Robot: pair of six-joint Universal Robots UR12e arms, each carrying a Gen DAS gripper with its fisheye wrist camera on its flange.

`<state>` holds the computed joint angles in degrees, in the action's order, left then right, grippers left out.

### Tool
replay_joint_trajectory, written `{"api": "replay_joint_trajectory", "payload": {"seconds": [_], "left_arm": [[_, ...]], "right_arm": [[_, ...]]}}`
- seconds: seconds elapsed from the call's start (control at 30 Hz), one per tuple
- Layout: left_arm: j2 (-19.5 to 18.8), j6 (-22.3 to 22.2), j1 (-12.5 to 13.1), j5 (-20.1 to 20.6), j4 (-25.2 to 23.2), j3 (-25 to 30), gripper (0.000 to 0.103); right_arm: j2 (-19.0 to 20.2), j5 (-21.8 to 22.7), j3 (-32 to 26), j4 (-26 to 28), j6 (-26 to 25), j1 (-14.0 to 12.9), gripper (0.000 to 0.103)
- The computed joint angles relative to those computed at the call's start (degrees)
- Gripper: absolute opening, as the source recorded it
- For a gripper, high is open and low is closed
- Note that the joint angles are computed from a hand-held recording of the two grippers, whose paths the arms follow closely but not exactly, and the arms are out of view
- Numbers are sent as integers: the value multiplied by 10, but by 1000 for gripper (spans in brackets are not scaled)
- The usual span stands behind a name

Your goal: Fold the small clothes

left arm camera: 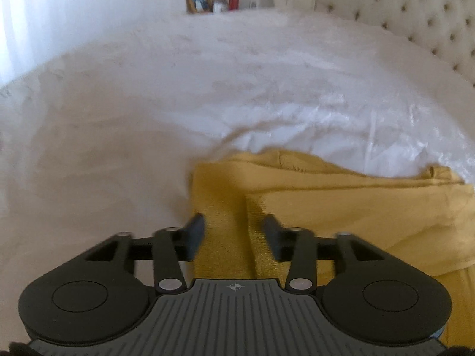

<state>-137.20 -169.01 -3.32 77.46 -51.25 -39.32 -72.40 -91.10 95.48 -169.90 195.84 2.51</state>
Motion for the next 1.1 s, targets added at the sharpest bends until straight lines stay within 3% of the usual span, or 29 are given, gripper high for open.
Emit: {"api": "replay_joint_trajectory", "payload": {"seconds": [0.07,0.23,0.37,0.5,0.9,1.1], "left_arm": [[19,2,2,-15,29,-37,64],[70,26,6,-27,62,-132,66],[106,64,5,3,98,-205,69],[131,75,11,0,121,-251,71],[194,50,27,-30,104,-333,71],[233,70,33,-43,111,-390,73]], "right_arm": [[1,-4,0,1,-3,2,102],[3,-8,-3,9,-10,3,103],[2,-3,0,3,-6,2,103],[2,2,2,-2,-2,0,103],[2,6,1,4,-1,-1,103],[-1,9,-8,39,-20,-1,103]]}}
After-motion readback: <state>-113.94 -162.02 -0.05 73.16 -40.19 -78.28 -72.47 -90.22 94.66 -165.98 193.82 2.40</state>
